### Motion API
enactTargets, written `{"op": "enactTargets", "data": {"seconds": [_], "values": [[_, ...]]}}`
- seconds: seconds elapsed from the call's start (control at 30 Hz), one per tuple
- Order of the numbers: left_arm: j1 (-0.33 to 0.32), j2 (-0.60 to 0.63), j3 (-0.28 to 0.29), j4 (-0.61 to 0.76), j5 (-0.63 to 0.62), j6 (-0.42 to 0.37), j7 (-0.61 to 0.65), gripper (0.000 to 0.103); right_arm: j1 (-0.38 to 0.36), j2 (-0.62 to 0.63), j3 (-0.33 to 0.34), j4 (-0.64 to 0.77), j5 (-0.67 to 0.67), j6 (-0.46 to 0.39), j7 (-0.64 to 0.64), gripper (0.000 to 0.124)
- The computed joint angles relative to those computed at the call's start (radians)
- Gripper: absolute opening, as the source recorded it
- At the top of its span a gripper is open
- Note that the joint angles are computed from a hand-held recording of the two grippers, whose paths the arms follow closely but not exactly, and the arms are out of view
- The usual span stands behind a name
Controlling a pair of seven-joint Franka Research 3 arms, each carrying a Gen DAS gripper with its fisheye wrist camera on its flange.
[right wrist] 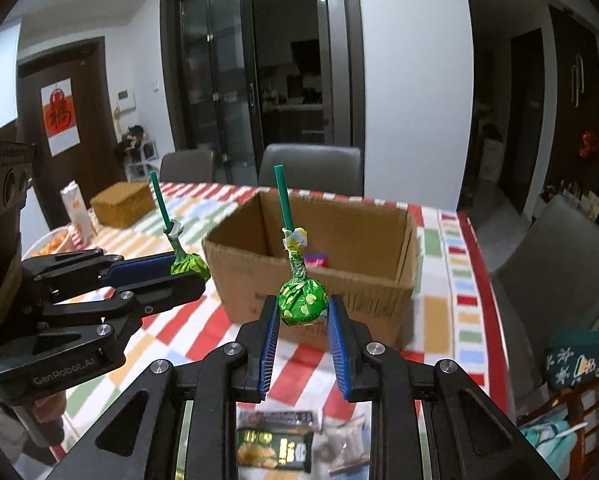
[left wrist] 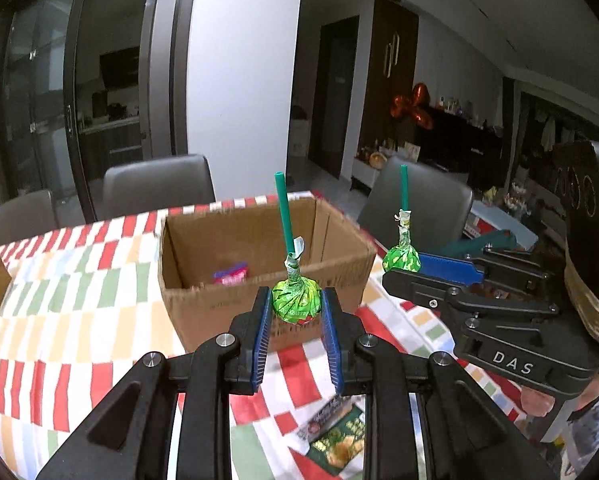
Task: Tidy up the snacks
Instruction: 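Carry both lollipops over the box and open both tools to drop them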
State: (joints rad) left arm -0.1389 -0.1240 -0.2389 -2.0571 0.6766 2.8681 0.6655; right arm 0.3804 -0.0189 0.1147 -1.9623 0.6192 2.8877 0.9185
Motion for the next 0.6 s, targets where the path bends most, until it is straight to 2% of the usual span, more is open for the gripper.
{"op": "enactTargets", "data": {"seconds": [0.17, 0.6], "values": [[0.005, 0.037, 0.004, 0.078, 0.037, -0.028, 0.001, 0.025, -0.005, 0.022, -0.001, 0.044, -0.031, 0.016, 0.032, 0.026], [-0.019, 0.176, 0.053, 0.270, -0.047, -0.112, 0.126, 0.025, -0.035, 0.184, -0.007, 0.264, -0.186, -0.070, 0.185, 0.026]]}}
